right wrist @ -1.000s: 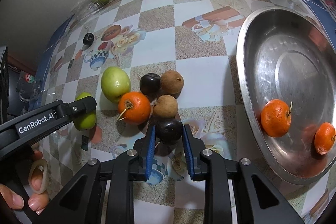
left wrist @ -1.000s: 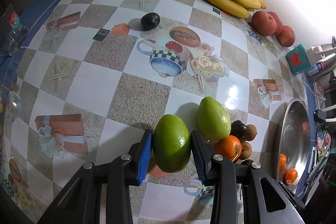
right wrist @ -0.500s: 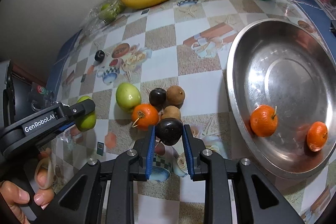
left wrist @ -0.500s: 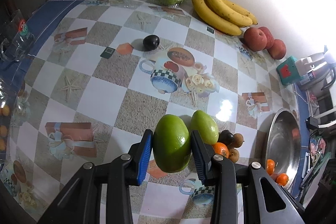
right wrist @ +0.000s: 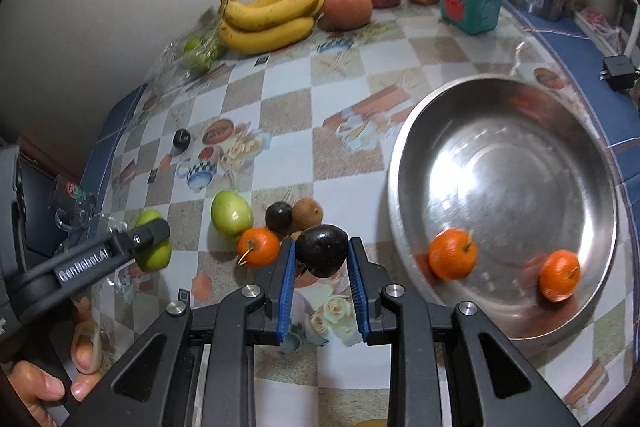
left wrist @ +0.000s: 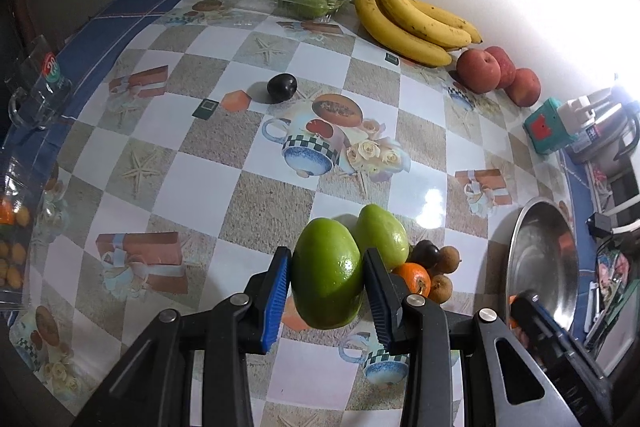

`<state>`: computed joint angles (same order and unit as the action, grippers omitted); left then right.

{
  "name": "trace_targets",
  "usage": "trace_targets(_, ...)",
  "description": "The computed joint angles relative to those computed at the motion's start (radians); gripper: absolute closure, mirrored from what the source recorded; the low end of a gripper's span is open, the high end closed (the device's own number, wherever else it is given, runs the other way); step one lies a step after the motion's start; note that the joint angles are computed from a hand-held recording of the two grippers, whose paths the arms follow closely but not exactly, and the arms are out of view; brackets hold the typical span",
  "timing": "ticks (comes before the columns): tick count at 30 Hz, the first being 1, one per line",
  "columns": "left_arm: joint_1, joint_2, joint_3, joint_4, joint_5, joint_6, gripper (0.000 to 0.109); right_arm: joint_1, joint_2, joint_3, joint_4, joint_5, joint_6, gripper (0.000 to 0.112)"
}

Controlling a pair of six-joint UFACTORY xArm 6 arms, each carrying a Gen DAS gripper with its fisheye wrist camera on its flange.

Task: Organize fruits
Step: 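Carry the green pear with the left tool over the basin while the right tool carries the plum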

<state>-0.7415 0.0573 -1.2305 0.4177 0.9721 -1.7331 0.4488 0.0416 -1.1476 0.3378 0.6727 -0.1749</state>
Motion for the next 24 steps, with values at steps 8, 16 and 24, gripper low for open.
trace_targets(8, -0.024, 0.064, -0.091, 0.006, 0.057, 0.033, 0.069, -0.041, 0.000, -0.007, 0.031, -0.011, 0.006, 0.086)
trace_targets(16, -0.023, 0.139, -0.186, -0.025, 0.019, 0.111, 0.069, -0.089, 0.006, -0.018, 0.015, -0.030, 0.048, 0.086)
trace_targets(24, -0.018, 0.288, -0.431, -0.029, 0.068, 0.244, 0.069, -0.152, 0.027, -0.054, -0.025, -0.063, 0.132, 0.086)
